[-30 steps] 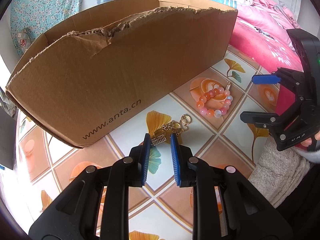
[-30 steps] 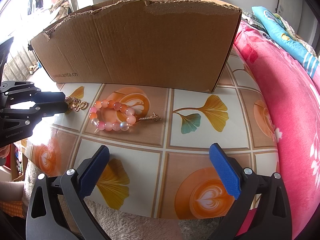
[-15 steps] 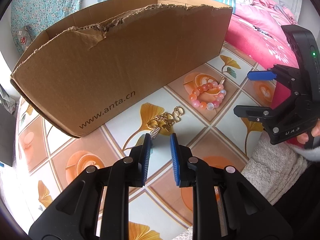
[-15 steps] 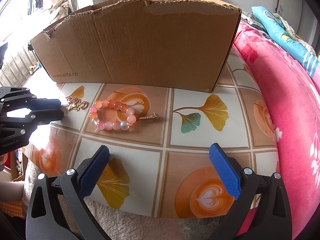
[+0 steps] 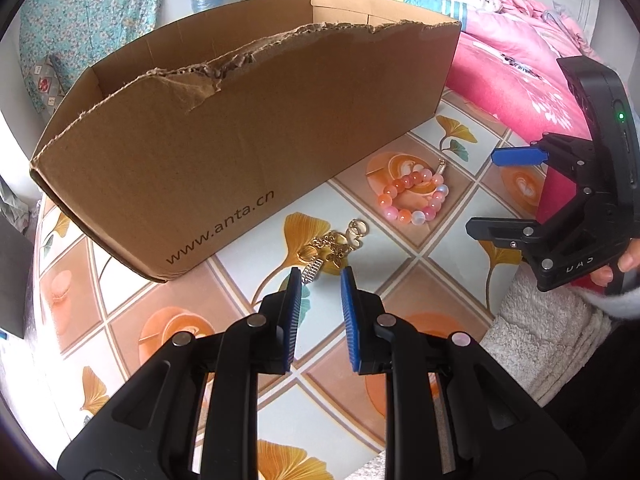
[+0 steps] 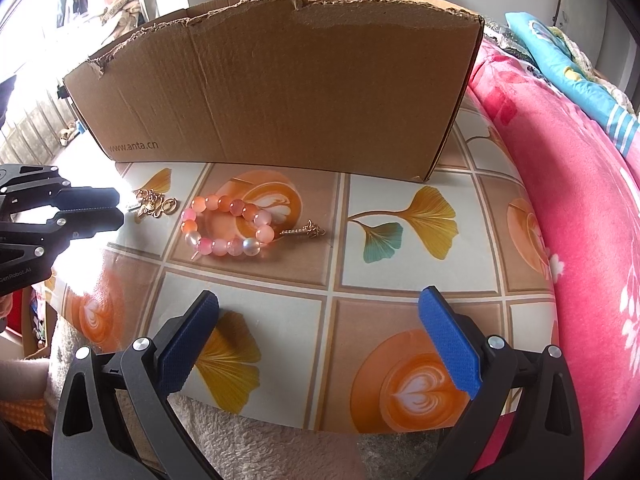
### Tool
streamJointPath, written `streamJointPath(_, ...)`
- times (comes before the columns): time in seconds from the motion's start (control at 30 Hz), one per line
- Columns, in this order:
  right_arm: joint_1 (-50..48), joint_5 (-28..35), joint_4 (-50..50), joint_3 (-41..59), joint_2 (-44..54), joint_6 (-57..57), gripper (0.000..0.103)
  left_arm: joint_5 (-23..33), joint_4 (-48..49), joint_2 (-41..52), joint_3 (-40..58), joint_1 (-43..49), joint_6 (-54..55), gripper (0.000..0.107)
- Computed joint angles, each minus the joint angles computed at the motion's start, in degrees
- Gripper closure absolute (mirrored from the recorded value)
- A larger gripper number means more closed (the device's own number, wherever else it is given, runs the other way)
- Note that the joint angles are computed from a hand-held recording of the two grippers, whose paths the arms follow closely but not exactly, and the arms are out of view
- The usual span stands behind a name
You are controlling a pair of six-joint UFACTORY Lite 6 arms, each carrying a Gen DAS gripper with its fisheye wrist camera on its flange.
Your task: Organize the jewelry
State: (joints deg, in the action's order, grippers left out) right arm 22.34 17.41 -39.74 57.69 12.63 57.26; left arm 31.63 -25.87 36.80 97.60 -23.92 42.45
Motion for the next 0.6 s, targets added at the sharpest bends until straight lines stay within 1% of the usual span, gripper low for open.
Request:
streamJointPath(0.07, -0.1, -0.1, -0.1, 0.1, 0.1, 0.0, 0.006, 0.2, -0.2, 0.9, 1.2, 0.0, 1.2, 0.088)
streamJointPath(0.17, -0.1, -0.1, 0.0, 0.1, 0.1, -0.1, 0.006, 1.2, 2.8, 3.9, 4.7, -0.4, -0.5, 0.088)
streamJointPath(0.23, 0.1, -0.1, -0.5, -0.5, -0.4, 0.5, 0.006, 2.2, 1.2, 5.3, 6.7, 0.3, 0.6, 0.087)
streamJointPath(0.27, 0.1, -0.1, -0.5, -0.5, -0.3, 0.6, 0.006, 3.0, 1.1, 5.9, 7.8, 0.4, 0.5, 0.089)
streamJointPath(0.33, 0.1, -0.1, -0.7, -0.6, -0.4, 0.9, 0.006, 2.8, 1.8, 6.2, 8.0, 0.2, 0.2, 0.091)
streamJointPath(0.37, 0.1, -0.1, -0.8, -0.6, -0.4, 1.0, 0.006, 2.9, 1.9, 6.1, 8.0, 0.1, 0.4, 0.095)
streamJointPath(0.4, 0.1, -0.1, -0.9, -0.6, -0.3, 1.0, 0.006, 3.5, 1.9, 6.3, 8.4, 0.1, 0.6, 0.101)
streamJointPath(0.47, 0.0, -0.3, -1.3, -0.8, -0.5, 1.5, 0.006, 3.6, 2.5, 6.4, 8.6, -0.1, -0.2, 0.102)
streamJointPath(0.6, 0.0, -0.3, -1.3, -0.8, -0.4, 1.4, 0.006, 1.9, 2.1, 4.9, 6.1, -0.6, -0.6, 0.103)
